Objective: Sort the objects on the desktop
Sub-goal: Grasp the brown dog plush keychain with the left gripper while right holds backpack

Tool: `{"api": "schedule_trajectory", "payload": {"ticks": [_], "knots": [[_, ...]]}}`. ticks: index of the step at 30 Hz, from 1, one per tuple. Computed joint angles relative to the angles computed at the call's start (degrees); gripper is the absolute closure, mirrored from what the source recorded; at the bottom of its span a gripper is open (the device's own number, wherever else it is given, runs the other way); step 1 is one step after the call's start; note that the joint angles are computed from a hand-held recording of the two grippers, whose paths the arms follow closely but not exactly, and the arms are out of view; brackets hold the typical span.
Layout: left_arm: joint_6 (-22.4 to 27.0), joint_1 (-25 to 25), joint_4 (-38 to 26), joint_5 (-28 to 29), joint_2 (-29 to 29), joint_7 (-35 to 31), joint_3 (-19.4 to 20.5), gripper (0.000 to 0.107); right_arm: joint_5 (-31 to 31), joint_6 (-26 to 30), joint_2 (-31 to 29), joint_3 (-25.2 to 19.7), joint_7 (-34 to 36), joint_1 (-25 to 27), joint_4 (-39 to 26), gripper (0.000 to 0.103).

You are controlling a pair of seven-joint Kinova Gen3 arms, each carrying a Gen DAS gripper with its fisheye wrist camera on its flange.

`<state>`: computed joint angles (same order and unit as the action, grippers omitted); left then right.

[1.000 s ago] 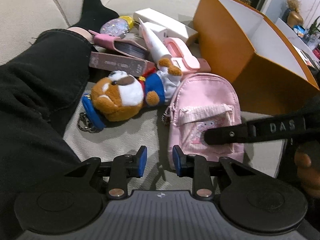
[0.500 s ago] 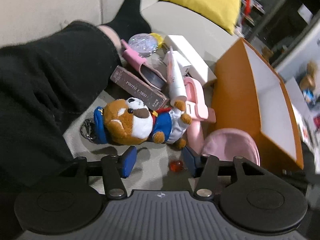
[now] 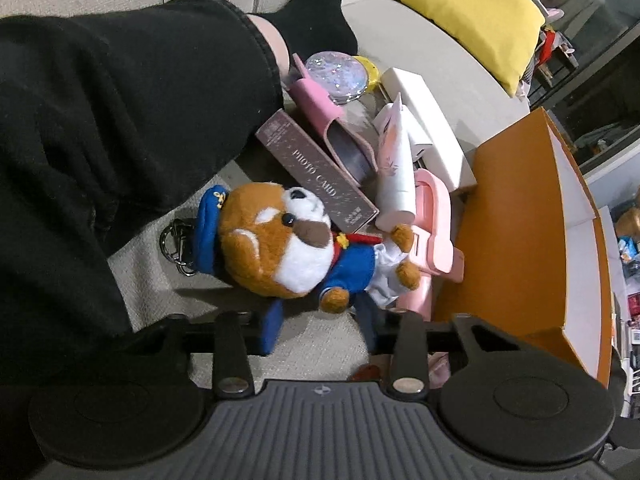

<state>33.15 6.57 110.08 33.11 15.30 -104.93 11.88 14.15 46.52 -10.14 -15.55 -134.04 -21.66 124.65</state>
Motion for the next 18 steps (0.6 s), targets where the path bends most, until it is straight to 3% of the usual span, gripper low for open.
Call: {"api": "schedule_trajectory", "payload": {"ticks": [4,8,13,18], "knots": [[-1.0,-0.6,1.0,0.2,-1.2,-5.2,0.9,0.094,-0.7,-1.1,-0.8,0.6,0.8,0.4,0.4,0.056],[-2.6,1.4,2.2,-3.8,-3.9,-7.1,0.2,0.096,-2.3,-2.1,-2.3,1.5,2.7,1.1,0.9,0.056],[2.0,1.1,1.9,-6.0,-6.1,-10.1,-1.1,0.097,-4.4,-3.4,-3.8,1.8,5.3,2.2,1.4,0.063],[9.3,2.0,0.0,-10.7,-7.4,-12.6,-2.6,0.097,-5.2,-4.6,-4.1,1.0,7.3,2.6,0.8,0.062]]}}
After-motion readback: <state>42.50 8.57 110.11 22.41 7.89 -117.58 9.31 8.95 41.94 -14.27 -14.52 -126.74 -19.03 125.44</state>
